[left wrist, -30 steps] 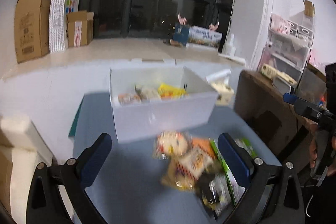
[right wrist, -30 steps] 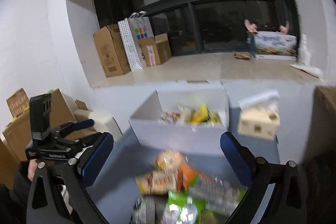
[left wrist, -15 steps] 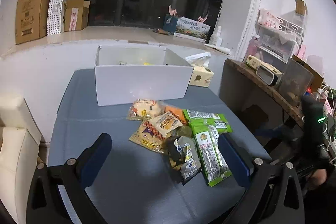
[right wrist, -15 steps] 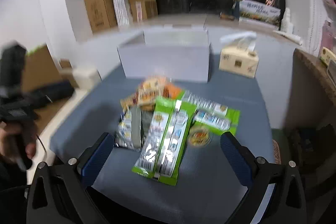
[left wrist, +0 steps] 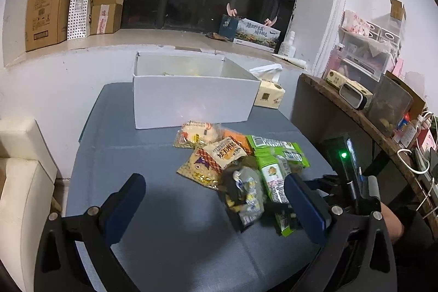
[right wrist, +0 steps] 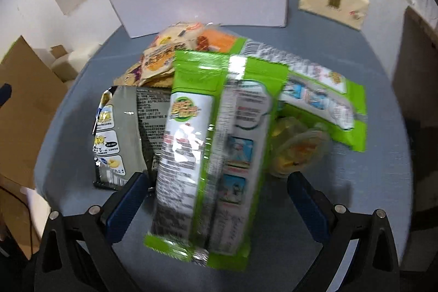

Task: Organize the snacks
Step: 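Grasp the green wafer pack with the right tool while the left tool grasps the grey packet, then lower both packets into the white box and open both tools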

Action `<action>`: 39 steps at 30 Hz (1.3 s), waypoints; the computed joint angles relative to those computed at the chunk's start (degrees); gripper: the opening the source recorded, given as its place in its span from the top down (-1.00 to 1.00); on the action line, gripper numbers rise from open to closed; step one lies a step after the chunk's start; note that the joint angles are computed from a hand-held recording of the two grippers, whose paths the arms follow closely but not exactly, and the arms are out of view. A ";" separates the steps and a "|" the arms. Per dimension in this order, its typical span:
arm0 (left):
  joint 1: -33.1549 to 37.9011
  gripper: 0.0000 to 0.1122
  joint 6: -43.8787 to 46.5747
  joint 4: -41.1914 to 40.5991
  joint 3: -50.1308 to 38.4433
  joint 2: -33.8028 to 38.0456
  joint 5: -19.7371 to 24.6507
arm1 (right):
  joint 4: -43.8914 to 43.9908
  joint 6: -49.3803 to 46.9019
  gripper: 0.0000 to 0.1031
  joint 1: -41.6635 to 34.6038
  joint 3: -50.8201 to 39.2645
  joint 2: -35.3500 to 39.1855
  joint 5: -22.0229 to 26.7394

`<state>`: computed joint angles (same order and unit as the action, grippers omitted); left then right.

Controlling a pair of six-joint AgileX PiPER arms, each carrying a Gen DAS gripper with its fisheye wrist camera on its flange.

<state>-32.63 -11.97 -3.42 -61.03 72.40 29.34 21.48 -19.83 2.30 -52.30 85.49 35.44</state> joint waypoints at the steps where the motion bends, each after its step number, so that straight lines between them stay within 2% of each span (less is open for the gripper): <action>1: -0.25 -0.83 -0.07 0.21 0.05 0.24 -0.03 | -0.16 -0.46 -0.26 0.16 0.80 -0.96 -0.76; 3: -0.04 -0.83 1.25 -1.07 -0.05 0.81 0.14 | -0.68 -0.21 -0.23 0.57 1.60 -2.41 -0.84; 5: -0.13 -0.83 1.91 -1.58 -0.13 1.39 0.01 | 6.60 -7.38 -0.22 -2.12 2.32 -4.08 1.62; 7: 0.13 -0.83 5.51 -4.76 -0.66 2.42 0.53 | 9.49 -10.61 -0.22 -4.65 2.98 -6.80 3.27; 11: -1.51 -0.83 9.42 -7.54 -3.35 6.46 1.83 | 20.29 -21.14 -0.22 -15.68 4.18 -13.57 10.97; 17: -5.28 -0.83 10.94 -7.01 -10.48 16.85 3.47 | 24.39 -28.28 -0.23 -30.54 4.14 -21.16 21.37; 20: -6.46 -0.83 6.72 -2.35 -14.74 22.31 5.43 | 25.72 -29.95 -0.23 -34.50 4.28 -22.65 24.20; 24: -5.68 -0.83 6.68 -3.55 -18.21 26.60 7.19 | 26.71 -32.00 -0.23 -38.24 4.82 -22.57 26.95; 26: -5.01 -0.81 8.27 -5.30 -18.47 27.74 7.06 | 26.32 -30.94 -0.23 -36.58 5.20 -22.09 25.60; 29: -4.39 0.12 9.43 -6.68 -17.80 28.15 6.64 | 26.22 -30.43 -0.24 -34.64 5.67 -21.00 23.98; 32: -5.17 0.19 7.00 -2.96 -13.87 24.28 2.84 | 26.27 -30.71 -0.24 -34.11 5.72 -21.02 24.20; 34: -4.42 0.20 8.31 -4.68 -10.36 20.06 0.25 | 26.10 -30.44 -0.24 -33.31 5.53 -20.87 23.67; 39: -1.03 0.20 9.46 -5.98 -8.19 12.02 -2.08 | 26.27 -29.49 -0.24 -29.46 3.80 -19.41 22.00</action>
